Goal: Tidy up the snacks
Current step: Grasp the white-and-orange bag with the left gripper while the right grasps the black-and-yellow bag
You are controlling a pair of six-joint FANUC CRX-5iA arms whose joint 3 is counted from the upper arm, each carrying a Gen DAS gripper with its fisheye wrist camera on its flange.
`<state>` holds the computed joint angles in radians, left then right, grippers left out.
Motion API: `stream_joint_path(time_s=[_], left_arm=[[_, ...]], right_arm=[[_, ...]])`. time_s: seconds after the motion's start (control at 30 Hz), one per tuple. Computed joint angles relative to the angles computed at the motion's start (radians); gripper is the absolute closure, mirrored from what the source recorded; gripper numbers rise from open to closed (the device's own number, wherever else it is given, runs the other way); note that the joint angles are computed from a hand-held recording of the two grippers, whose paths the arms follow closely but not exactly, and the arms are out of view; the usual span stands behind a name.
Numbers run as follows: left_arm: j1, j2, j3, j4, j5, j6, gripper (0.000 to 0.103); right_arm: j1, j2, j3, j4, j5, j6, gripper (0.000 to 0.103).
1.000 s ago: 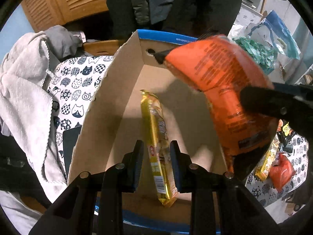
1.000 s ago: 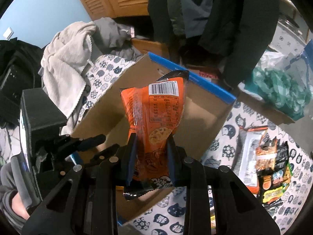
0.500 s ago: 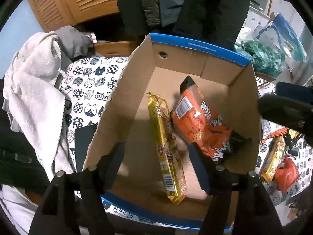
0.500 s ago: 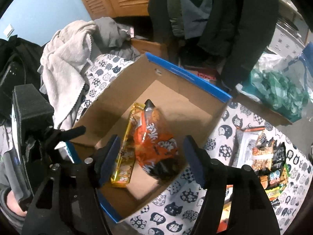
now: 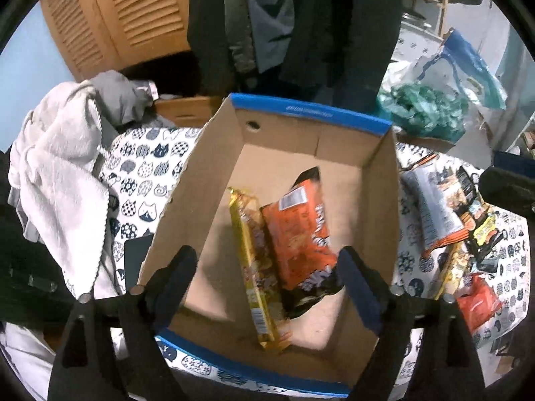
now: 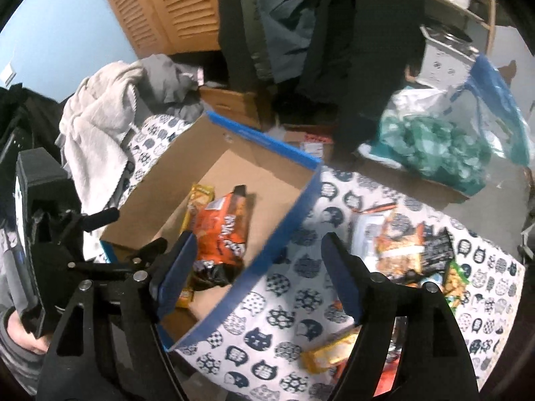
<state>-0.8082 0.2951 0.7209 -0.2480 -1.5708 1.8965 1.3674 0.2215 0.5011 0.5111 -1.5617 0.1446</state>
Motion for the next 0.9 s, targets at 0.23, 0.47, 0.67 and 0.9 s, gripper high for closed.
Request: stream_joint_path(time_s=[0.23, 0.47, 0.67, 0.9], left_arm=[[-0.041, 0.024, 0.055, -0.013, 0.010, -0.011, 0.014], [-0.055, 0.044, 0.068, 0.073, 0.052, -0.078, 0.014], [-0.105, 0.106, 0.149, 0.046, 0.025, -0.122, 0.014], [-0.138, 0.206, 0.292, 0.063, -0.054, -0.133, 0.014]], right_arm=[[0.030, -0.073, -0.095, 0.026, -0.053, -0.066, 0.025], [0.056, -0.147, -0.184, 0.025, -0.098, -0.139, 0.025], [0.068, -0.214, -0.271, -0.008, -0.133, -0.186, 0.025], [0.075, -0.289, -0.369, -0.055, -0.159, -0.231, 0.025]])
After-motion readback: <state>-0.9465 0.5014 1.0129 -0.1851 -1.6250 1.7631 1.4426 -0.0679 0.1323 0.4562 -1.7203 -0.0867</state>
